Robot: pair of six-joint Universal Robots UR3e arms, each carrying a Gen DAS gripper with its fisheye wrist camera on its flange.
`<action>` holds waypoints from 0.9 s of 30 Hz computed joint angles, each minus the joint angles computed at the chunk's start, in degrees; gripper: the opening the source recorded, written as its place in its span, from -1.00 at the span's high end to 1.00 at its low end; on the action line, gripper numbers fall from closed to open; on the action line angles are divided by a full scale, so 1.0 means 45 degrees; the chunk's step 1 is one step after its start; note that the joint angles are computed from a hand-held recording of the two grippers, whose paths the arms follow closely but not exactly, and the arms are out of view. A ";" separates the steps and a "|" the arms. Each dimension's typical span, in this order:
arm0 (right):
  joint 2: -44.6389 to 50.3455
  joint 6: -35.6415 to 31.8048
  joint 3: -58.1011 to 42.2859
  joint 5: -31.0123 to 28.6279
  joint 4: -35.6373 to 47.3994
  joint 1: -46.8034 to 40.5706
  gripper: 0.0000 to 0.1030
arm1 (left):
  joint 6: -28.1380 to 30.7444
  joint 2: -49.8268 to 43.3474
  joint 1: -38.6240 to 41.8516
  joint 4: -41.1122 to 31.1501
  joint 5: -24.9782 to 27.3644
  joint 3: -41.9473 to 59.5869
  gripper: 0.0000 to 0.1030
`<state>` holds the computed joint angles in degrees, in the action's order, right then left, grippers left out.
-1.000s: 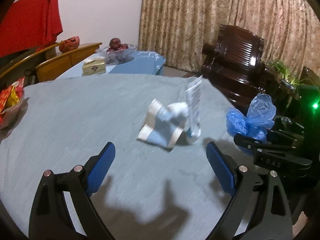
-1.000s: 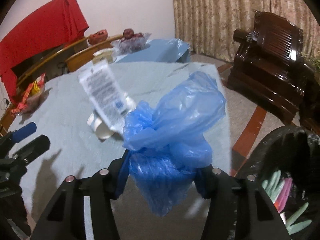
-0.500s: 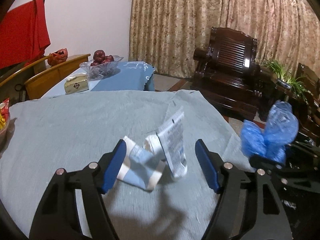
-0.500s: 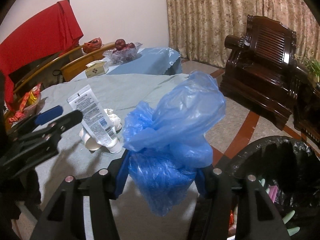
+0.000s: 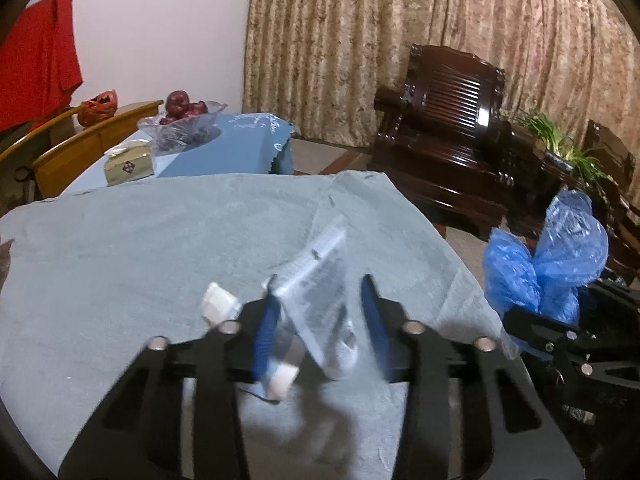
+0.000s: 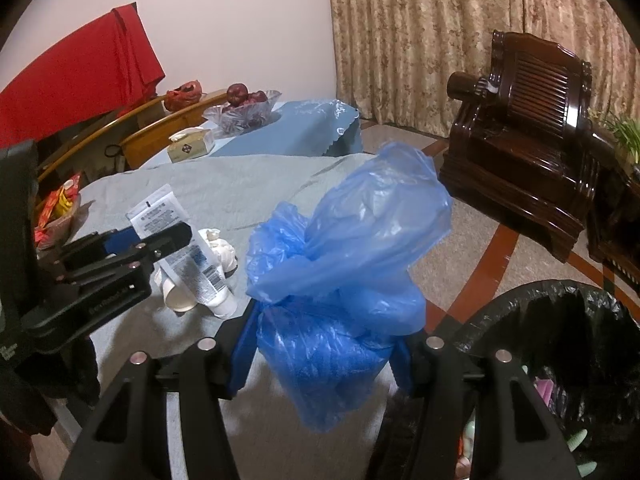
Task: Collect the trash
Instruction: 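Grasp the small white packet with the left gripper while the right gripper holds the blue bag, then carry the white packet and blue bag over the black bin and open both grippers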
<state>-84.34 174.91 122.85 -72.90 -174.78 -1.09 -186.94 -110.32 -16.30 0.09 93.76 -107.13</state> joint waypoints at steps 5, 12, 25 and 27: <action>-0.0121 0.0112 0.0073 0.0010 0.0013 -0.0072 -0.08 | 0.0063 -0.0307 -0.0344 -0.0114 0.0032 0.0212 0.95; -0.0878 0.0278 0.0487 0.0217 0.0028 -0.0347 -0.08 | -0.0233 -0.0120 -0.0651 -0.0262 0.0204 0.0275 0.97; -0.4119 0.0042 0.1682 0.1254 0.1678 -0.1609 -0.08 | -0.0859 0.1621 -0.1826 -0.1705 0.0896 0.0163 0.97; -0.4660 -0.0071 0.1812 0.1428 0.2054 -0.1853 -0.08 | -0.0984 0.1880 -0.2052 -0.1815 0.0985 0.0120 0.97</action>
<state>-105.31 174.59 131.00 -66.48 -165.54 -9.43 -191.37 -101.85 -25.54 -8.08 98.19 -106.59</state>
